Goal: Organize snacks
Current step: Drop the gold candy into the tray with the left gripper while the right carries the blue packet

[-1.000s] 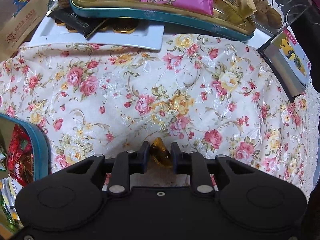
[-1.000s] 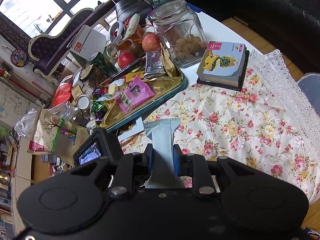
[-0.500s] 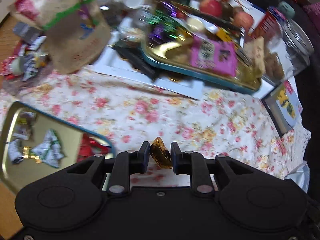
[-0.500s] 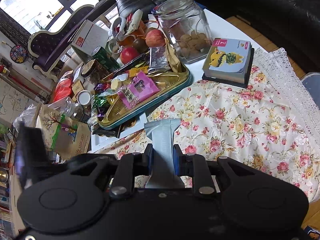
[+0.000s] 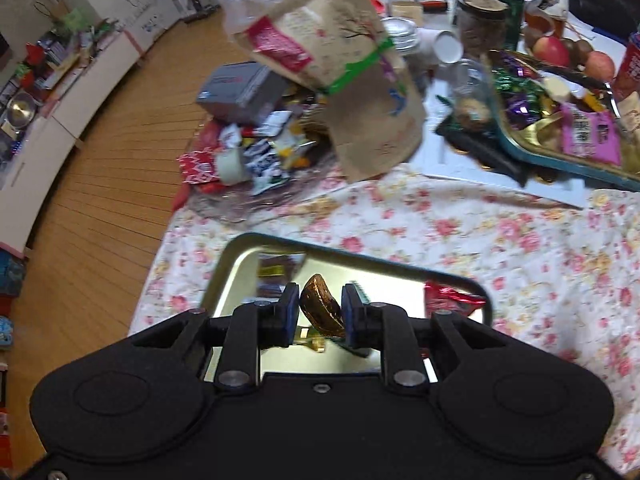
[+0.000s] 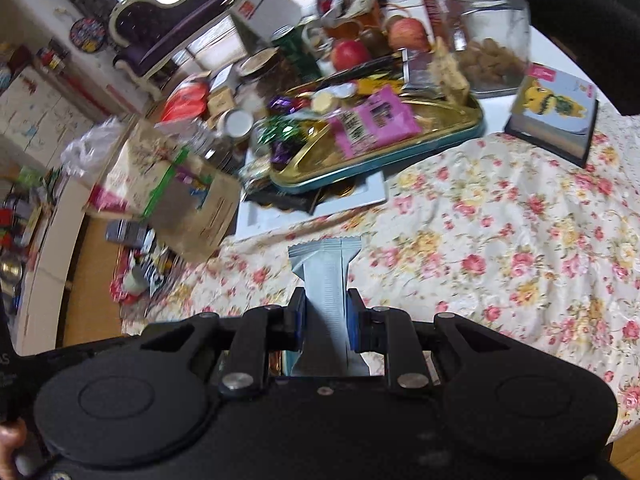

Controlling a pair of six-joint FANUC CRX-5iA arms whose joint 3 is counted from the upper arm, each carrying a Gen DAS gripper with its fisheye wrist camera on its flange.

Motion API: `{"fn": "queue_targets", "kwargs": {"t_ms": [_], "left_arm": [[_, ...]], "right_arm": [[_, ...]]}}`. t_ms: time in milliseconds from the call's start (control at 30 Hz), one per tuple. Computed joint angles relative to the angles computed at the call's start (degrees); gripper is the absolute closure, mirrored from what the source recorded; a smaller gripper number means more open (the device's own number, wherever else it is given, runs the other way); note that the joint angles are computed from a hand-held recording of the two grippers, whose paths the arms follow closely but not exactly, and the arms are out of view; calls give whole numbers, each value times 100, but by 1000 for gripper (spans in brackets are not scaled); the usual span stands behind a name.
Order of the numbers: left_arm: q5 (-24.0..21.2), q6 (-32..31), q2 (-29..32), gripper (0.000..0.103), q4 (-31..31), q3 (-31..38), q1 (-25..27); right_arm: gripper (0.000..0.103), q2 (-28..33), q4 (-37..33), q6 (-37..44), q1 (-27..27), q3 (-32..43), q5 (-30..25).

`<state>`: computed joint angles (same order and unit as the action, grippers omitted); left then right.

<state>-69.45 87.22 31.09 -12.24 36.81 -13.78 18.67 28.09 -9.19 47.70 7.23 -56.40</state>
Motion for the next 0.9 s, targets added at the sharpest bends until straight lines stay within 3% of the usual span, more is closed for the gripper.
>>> {"fn": "queue_targets", "kwargs": {"t_ms": [333,733,900], "left_arm": [[-41,-251,-38,73,679,-224,481],[-252,-622,52,73,1174,-256,654],[-620,-471,293,73,1441,25,841]], "right_arm": [[81,688,-674,1222,146,877,-401],[81,1263,-1130,1781,118,1647,-791],[81,1476,-1216,1909,119,1995,-803]]}}
